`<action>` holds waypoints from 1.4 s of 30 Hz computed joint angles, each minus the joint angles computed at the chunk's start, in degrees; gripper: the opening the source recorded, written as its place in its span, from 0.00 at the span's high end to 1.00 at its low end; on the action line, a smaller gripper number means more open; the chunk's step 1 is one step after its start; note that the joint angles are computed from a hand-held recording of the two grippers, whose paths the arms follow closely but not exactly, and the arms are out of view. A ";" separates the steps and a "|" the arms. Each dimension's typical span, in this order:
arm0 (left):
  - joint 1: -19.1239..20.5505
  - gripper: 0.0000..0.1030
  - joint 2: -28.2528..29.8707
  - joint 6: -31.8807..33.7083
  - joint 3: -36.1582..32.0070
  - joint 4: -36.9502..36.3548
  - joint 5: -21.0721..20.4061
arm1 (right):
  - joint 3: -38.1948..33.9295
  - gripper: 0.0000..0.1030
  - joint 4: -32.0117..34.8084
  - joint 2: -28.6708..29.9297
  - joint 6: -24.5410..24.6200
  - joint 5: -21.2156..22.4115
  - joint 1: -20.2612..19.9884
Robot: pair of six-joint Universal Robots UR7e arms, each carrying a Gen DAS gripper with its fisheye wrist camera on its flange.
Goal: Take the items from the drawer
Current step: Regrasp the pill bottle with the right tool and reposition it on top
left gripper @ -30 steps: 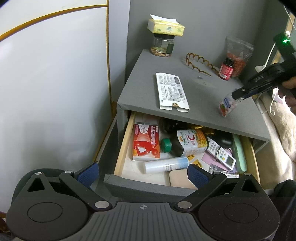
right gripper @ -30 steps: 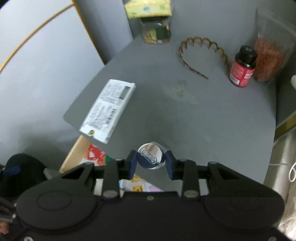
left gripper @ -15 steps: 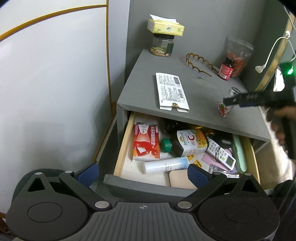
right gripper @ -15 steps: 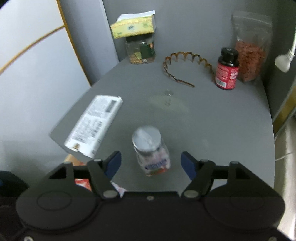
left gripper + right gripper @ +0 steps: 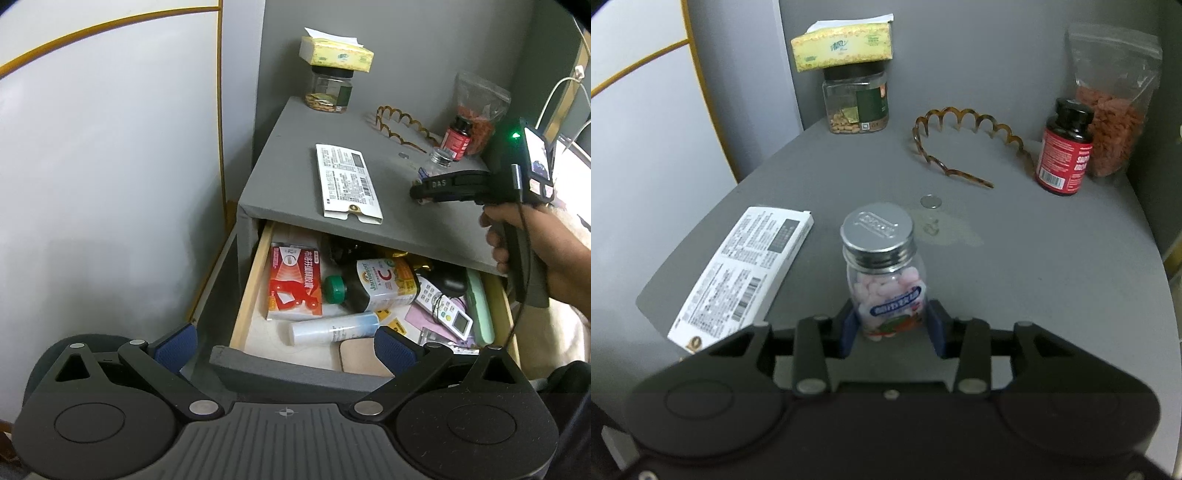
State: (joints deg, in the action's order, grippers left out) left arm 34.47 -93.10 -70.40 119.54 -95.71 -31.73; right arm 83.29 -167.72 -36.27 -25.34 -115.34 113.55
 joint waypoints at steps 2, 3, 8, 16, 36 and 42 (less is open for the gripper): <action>-0.01 0.02 -0.02 0.12 0.07 -0.42 0.02 | 5.03 0.41 -6.67 -2.19 2.15 -0.06 0.46; 0.06 0.02 0.00 0.20 0.05 -0.65 -0.11 | 7.78 0.41 -9.34 -3.62 3.49 0.94 0.59; 0.01 0.02 -0.36 1.23 0.48 -2.71 -1.20 | 12.94 0.62 -6.36 -7.11 6.26 5.86 1.40; -0.29 0.02 -0.51 -0.61 0.25 -0.65 -0.45 | 6.81 0.70 -1.95 -0.75 2.90 3.97 3.81; -0.25 0.02 -0.42 0.54 0.24 -1.85 -0.67 | 7.18 0.25 -25.42 0.91 -7.61 -1.85 1.07; -0.85 0.02 -0.89 1.60 0.72 -3.56 -1.28 | 3.49 0.63 -20.12 3.50 -8.70 0.29 1.09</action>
